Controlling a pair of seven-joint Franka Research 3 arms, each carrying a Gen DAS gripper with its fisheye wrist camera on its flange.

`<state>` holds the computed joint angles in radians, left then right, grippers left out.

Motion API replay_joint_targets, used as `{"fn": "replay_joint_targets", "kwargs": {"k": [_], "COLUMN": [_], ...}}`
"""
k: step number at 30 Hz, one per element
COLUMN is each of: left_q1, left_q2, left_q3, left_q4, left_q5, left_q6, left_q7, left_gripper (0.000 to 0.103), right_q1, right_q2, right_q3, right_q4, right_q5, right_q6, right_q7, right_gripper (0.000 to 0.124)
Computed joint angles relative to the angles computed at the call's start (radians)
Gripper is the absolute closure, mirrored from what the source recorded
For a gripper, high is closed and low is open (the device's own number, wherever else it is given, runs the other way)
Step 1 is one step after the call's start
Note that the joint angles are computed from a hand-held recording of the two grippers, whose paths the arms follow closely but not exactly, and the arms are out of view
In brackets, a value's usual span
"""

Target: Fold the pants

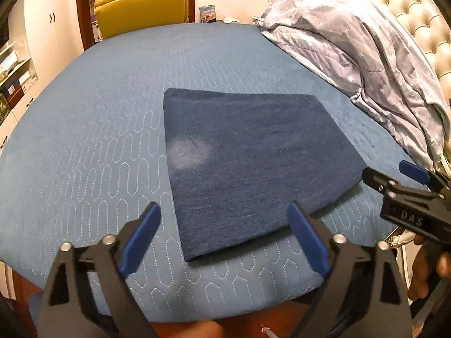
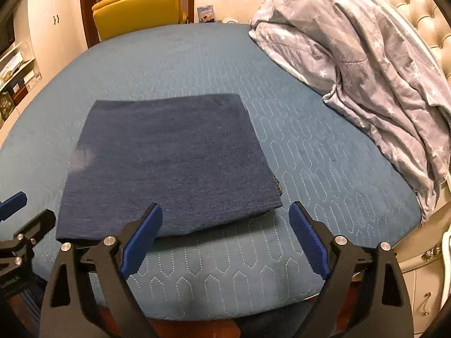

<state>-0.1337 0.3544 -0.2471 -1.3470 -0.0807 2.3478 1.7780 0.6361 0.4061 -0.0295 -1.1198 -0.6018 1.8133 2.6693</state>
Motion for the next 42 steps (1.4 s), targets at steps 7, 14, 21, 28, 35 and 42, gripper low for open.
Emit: {"fn": "replay_joint_targets", "kwargs": {"k": [7,14,21,28,35,42], "left_q1": [-0.003,-0.010,-0.015,-0.018,-0.020,-0.022], "left_q2": [-0.015,0.004,0.009,0.007,0.007,0.003], "left_q3": [-0.004,-0.002,0.000,-0.002,-0.002,-0.003], "left_q4": [0.037,0.096,0.106,0.102,0.103,0.095], "left_q5": [-0.014,-0.024,-0.014,-0.012,-0.011,-0.012], "left_q6": [-0.027,-0.098,-0.098,-0.094,-0.093,-0.090], "left_q7": [-0.028,-0.041,-0.052,-0.040,-0.039,-0.038], "left_gripper": [0.002,0.002,0.002,0.002,0.002,0.002], "right_q1": [0.031,0.041,0.032,0.028,0.026,0.023], "right_q2": [-0.010,-0.032,-0.043,-0.044,-0.045,-0.047], "right_q3": [0.000,0.009,0.017,0.020,0.020,0.021], "right_q4": [0.039,0.030,0.013,0.009,0.007,0.003], "right_q5": [-0.031,-0.055,-0.058,-0.057,-0.055,-0.055], "right_q6": [-0.056,-0.067,-0.062,-0.055,-0.052,-0.050], "right_q7": [0.015,0.035,0.044,0.042,0.043,0.042], "right_gripper": [0.036,0.036,0.036,0.036,0.036,0.036]}}
